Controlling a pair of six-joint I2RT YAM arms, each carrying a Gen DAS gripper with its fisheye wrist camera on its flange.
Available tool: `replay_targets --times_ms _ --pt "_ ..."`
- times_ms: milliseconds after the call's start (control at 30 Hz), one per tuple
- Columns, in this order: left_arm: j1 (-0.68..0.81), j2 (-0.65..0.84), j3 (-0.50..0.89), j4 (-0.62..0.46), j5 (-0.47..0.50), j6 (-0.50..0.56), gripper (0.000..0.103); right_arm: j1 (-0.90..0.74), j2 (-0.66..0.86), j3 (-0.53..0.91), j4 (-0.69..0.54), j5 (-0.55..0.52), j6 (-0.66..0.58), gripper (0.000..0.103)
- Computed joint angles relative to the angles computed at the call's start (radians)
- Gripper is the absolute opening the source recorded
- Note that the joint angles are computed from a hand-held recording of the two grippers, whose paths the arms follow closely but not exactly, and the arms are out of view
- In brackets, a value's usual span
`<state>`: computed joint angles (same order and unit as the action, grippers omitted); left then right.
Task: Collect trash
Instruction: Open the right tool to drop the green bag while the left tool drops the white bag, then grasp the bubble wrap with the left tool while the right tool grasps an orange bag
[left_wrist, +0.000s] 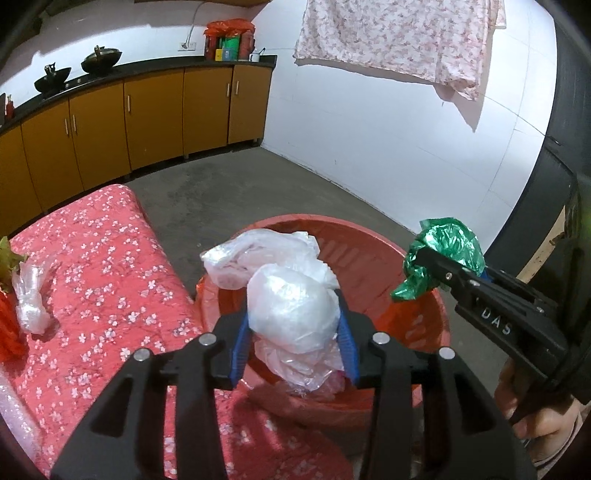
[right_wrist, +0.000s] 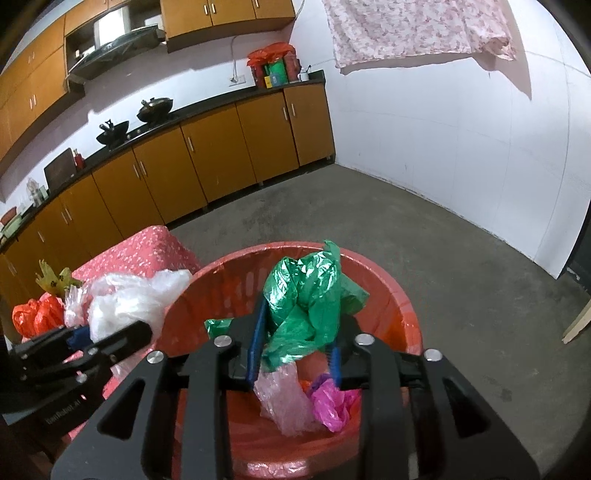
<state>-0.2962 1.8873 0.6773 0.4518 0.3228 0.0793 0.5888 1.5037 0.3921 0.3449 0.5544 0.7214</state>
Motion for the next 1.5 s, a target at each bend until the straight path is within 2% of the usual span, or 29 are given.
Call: replay_targets --times_ms 167,300,433,600,933,1133,1300,1500 --pt "0.014 0.024 0.015 -0.014 0.016 -0.007 0.054 -0.005 -0.006 -0.024 0.015 -0.009 0.009 0.046" --pt "0.033 0.022 0.014 -0.023 0.023 -0.007 0.057 -0.002 -0.017 -0.013 -0.017 -0.001 0.019 0.054" --pt "0.07 -0.007 -0.018 -0.007 0.019 -0.003 0.064 0.015 -0.036 -0.01 -0.037 0.024 0.025 0.066" --pt "0.139 -0.063 -0.069 0.004 0.007 0.016 0.071 0.067 -0.027 0.037 -0.062 0.058 0.016 0.075" --pt "0.413 -0.215 -0.201 0.022 0.027 0.144 0.074 0.202 0.114 0.218 -0.089 0.075 -0.019 0.075" --pt "0.688 -0.236 -0.218 0.023 0.072 0.245 0.076 0.27 0.235 0.359 -0.1 0.052 -0.056 0.075" --pt "0.89 -0.106 -0.089 -0.031 0.057 0.284 0.076 0.326 0.332 0.478 -0.124 0.035 -0.085 0.075" --pt "0.992 0.082 0.112 -0.184 0.064 0.272 0.074 0.362 0.426 0.596 -0.157 0.012 -0.108 0.075"
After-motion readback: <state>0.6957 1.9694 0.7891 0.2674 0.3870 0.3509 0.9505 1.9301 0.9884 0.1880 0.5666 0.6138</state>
